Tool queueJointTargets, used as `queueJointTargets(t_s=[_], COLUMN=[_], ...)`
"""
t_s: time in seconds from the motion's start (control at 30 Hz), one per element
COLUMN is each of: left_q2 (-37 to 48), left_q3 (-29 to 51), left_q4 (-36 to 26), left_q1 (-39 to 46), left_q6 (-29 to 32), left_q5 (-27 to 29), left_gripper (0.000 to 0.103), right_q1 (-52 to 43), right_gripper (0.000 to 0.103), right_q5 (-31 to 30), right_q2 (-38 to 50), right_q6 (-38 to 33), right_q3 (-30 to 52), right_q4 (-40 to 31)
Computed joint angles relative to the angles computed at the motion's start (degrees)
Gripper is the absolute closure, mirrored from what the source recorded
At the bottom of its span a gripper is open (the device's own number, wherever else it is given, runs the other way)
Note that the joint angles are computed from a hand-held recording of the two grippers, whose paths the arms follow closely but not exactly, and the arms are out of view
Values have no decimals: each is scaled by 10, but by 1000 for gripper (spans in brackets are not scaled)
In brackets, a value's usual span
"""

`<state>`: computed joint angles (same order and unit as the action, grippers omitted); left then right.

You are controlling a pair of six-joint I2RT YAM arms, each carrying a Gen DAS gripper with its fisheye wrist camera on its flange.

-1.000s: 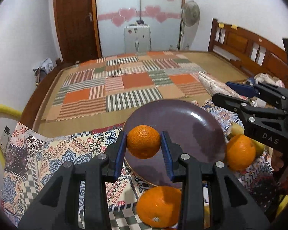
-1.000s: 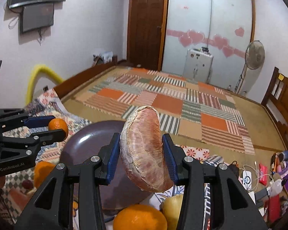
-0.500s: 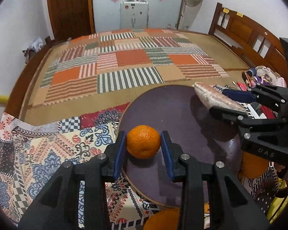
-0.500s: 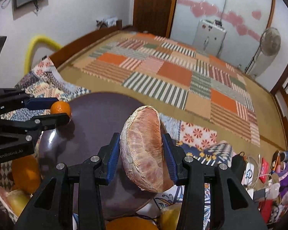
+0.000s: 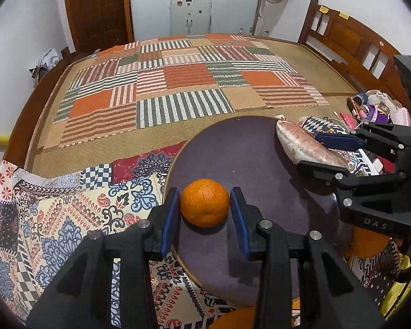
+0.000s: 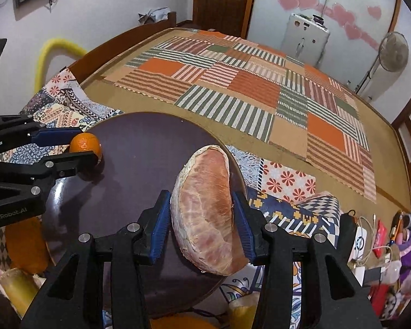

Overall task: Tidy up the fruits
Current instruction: 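Place the pomelo wedge on the purple plate with the right tool while the left tool places the mandarin there, then grasp a yellow banana with the right tool while the left tool grasps another pomelo wedge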

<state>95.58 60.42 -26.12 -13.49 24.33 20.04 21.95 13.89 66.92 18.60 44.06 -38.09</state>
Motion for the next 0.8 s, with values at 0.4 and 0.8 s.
queueJointTargets(t_s=[0.4, 0.8], left_q2=[-105, -287], left_q3=[-53, -117], left_q4=[14, -81], left_q1=[38, 142], left_q6=[1, 75], left_q5=[23, 104], left_gripper=[49, 49], right_q1=[76, 322], right_gripper=[57, 51], right_q5=[94, 267], right_q2=[-105, -178], right_q6=[50, 242], right_q3=[2, 33], right_q4=[-45, -189])
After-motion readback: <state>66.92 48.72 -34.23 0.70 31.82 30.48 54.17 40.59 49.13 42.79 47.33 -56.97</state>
